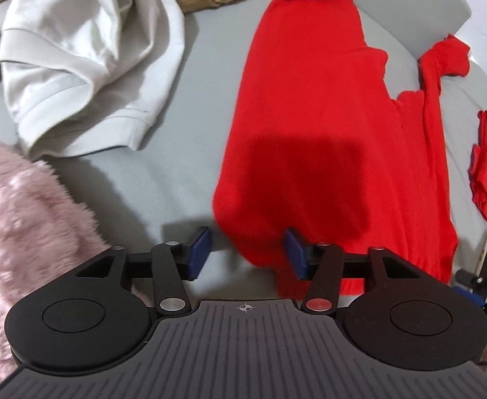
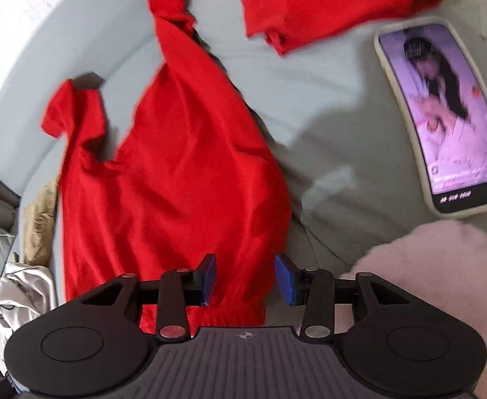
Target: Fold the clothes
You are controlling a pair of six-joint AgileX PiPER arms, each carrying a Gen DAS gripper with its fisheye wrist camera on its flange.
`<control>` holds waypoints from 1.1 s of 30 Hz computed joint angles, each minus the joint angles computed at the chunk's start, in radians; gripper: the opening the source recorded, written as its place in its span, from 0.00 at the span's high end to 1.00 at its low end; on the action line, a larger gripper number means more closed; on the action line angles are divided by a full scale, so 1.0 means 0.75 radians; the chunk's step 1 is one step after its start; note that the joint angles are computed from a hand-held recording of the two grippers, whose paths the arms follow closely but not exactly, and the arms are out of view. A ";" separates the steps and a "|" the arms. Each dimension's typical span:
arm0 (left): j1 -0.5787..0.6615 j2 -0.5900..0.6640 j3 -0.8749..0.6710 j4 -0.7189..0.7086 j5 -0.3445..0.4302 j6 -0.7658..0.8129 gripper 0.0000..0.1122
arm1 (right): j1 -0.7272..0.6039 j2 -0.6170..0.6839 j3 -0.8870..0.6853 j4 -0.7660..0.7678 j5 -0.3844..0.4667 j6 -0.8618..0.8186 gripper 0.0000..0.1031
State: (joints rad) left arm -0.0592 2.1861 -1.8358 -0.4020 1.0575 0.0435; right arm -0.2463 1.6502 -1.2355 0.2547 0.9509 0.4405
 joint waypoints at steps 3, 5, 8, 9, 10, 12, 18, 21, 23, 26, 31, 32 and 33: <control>-0.020 -0.018 0.033 0.022 -0.051 0.006 0.64 | 0.037 0.040 0.035 -0.020 -0.065 0.002 0.64; -0.048 -0.040 0.066 0.092 -0.127 0.048 0.98 | 0.073 0.050 0.043 -0.058 -0.090 0.033 0.72; -0.046 -0.043 0.027 0.094 -0.116 0.078 0.99 | 0.142 0.038 -0.012 -0.133 -0.044 0.063 0.95; -0.054 -0.057 0.018 0.132 -0.121 0.066 0.99 | 0.152 0.032 -0.028 -0.131 -0.031 0.053 0.95; -0.061 -0.070 0.009 0.166 -0.124 0.056 0.99 | 0.164 0.024 -0.046 -0.132 -0.016 0.049 0.95; -0.040 -0.120 0.008 0.163 -0.101 0.080 0.99 | 0.184 0.001 -0.077 -0.140 0.006 0.058 0.95; 0.019 -0.323 0.158 0.194 -0.064 0.180 0.99 | 0.251 -0.182 -0.099 -0.137 0.142 0.068 0.95; 0.020 -0.351 0.262 0.201 -0.080 0.232 0.98 | 0.287 -0.216 -0.013 -0.201 0.163 0.099 0.95; 0.010 -0.311 0.270 0.214 -0.088 0.214 0.96 | 0.305 -0.179 0.032 -0.225 0.148 0.112 0.85; -0.016 -0.264 0.259 0.291 -0.072 0.113 0.91 | 0.367 -0.100 0.020 -0.308 0.204 0.142 0.78; -0.017 -0.356 0.316 0.290 -0.130 0.165 0.75 | 0.454 -0.158 0.009 -0.398 0.190 0.161 0.54; -0.016 -0.360 0.316 0.284 -0.128 0.171 0.75 | 0.467 -0.160 0.005 -0.421 0.187 0.175 0.54; -0.015 -0.380 0.339 0.259 -0.133 0.192 0.74 | 0.476 -0.164 0.004 -0.435 0.181 0.187 0.54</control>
State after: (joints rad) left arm -0.0702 1.9014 -1.5818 -0.2080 0.9581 0.1874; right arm 0.1111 1.5273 -1.2325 -0.0719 1.0866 0.5809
